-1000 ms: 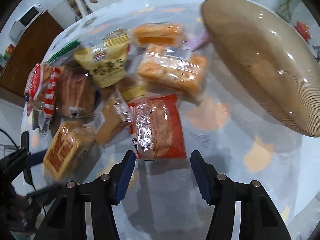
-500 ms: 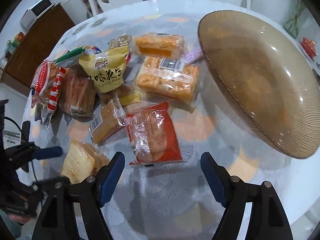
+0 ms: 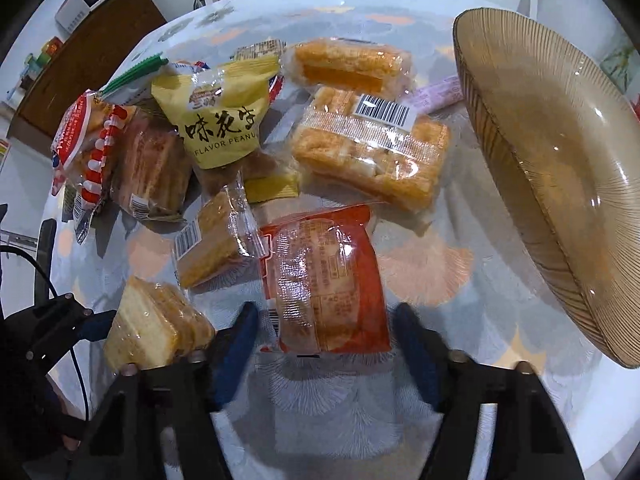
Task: Organize snacks
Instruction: 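Grasp the square bread loaf with the left gripper while the right grasps the orange cake pack, then carry both snacks over the amber bowl and open both grippers to drop them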
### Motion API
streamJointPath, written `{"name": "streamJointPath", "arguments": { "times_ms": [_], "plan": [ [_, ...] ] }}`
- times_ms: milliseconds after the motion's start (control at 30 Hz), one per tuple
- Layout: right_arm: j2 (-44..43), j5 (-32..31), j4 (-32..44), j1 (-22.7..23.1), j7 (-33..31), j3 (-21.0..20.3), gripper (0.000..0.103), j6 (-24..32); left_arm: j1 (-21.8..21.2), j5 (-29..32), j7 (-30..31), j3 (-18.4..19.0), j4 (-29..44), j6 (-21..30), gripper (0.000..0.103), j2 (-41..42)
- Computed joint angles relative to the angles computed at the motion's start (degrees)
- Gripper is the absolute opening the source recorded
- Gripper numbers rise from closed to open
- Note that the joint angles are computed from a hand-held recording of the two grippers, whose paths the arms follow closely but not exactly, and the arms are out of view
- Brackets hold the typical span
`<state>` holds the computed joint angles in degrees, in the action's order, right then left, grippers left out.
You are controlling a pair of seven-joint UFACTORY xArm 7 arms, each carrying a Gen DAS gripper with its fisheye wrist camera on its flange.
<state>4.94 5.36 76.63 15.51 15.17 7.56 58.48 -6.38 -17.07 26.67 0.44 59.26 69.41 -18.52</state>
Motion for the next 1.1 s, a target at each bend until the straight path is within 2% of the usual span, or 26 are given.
{"name": "streamJointPath", "arguments": {
  "times_ms": [133, 367, 533, 733, 800, 867, 1033, 1100],
  "plan": [
    [-1.84, 3.01, -2.19, -0.86, -2.51, -0.34, 0.047, -1.24, 0.07, 1.14, -2.38, -0.86, -0.73, -1.68, 0.052, -0.83],
    [-7.58, 9.34, -6.09, -2.54, -8.85, -1.43, 0.046, 1.57, 0.14, 0.41, -6.71, -0.26, 0.87, -1.01, 0.052, -1.8],
    [-11.24, 11.62, -6.45, -3.39, -10.83, -2.52, 0.046, 3.83, 0.05, -0.53, -7.13, 0.56, 4.99, 0.06, 0.052, -2.02],
    [-14.17, 10.11, -4.15, -5.64, -10.46, -4.09, 0.046, 4.61, -1.82, -3.28, -9.74, -1.4, 17.08, -0.38, 0.052, 4.51],
    [-14.61, 8.35, -2.59, -7.06, -9.66, -4.94, 0.046, 5.15, -2.24, -3.07, -9.69, -1.84, 22.33, 1.74, 0.052, 6.4],
    [-15.01, 6.91, -1.02, -8.45, -8.79, -5.72, 0.046, 6.55, -3.06, -2.45, -9.79, -2.88, 32.07, 4.31, 0.052, 11.69],
    [-15.42, 3.38, 0.71, -12.68, -5.79, -7.88, 0.046, 7.81, -3.4, -5.11, -10.17, -4.75, 50.24, 10.31, 0.052, 22.77],
    [-14.3, 2.93, 2.15, -13.79, -5.12, -8.36, 0.046, 8.78, -3.84, -5.11, -11.21, -5.89, 50.43, 9.29, 0.052, 23.97]
  ]
}}
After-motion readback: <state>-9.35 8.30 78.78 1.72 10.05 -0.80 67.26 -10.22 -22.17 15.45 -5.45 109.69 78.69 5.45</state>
